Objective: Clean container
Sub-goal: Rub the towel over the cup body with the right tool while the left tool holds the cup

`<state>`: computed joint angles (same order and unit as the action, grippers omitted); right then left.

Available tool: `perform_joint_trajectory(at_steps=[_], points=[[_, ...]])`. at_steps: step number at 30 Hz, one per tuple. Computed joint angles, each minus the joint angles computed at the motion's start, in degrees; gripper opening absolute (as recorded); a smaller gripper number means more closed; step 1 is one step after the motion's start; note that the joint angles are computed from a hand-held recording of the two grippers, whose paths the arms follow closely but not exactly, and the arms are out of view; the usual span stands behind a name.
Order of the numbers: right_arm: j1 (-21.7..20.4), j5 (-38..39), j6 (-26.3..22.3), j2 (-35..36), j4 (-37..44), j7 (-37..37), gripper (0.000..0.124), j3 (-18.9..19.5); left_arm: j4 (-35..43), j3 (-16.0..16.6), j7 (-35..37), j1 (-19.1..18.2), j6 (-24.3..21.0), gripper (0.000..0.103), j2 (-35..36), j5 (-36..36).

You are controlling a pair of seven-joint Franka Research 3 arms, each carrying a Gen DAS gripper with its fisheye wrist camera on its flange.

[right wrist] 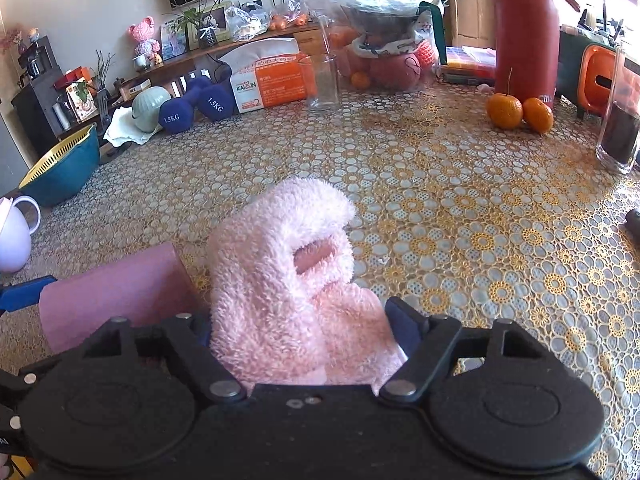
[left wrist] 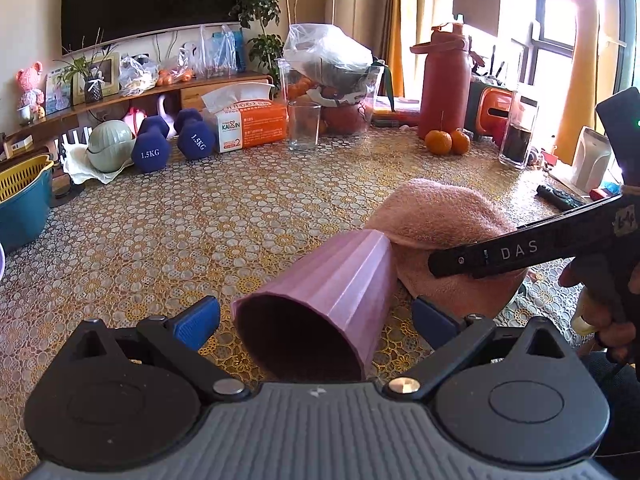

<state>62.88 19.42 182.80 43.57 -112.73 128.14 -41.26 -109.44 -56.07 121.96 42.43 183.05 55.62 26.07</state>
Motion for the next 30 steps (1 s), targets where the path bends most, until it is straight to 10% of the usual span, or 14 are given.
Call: perform_joint_trajectory(at_steps=[10, 15, 21, 30], points=[[5.8, -2.0, -1.4, 2.7, -0.4, 3.0, 0.051, -6.4, 1.4, 3.4, -1.9, -3.0, 0.0, 0.098, -1.5, -0.1], [6.4, -0.2, 1.5, 1.2, -1.8, 1.7, 0.017, -6.8, 1.3, 2.6, -0.8, -2.5, -1.5, 0.088, -1.3, -1.7], [8.9, 2.8, 3.9, 1.0, -2.1, -3.2, 0.017, -8.3, -1.0, 3.6, -0.7, -2.7, 1.8, 0.088, -2.8, -0.8], [-11.1, -7.2, 14.6, -7.7, 1.5, -14.9, 0.017, 16.4, -2.3, 5.4, -4.6, -3.0, 4.0, 0.087, -3.9, 5.3]])
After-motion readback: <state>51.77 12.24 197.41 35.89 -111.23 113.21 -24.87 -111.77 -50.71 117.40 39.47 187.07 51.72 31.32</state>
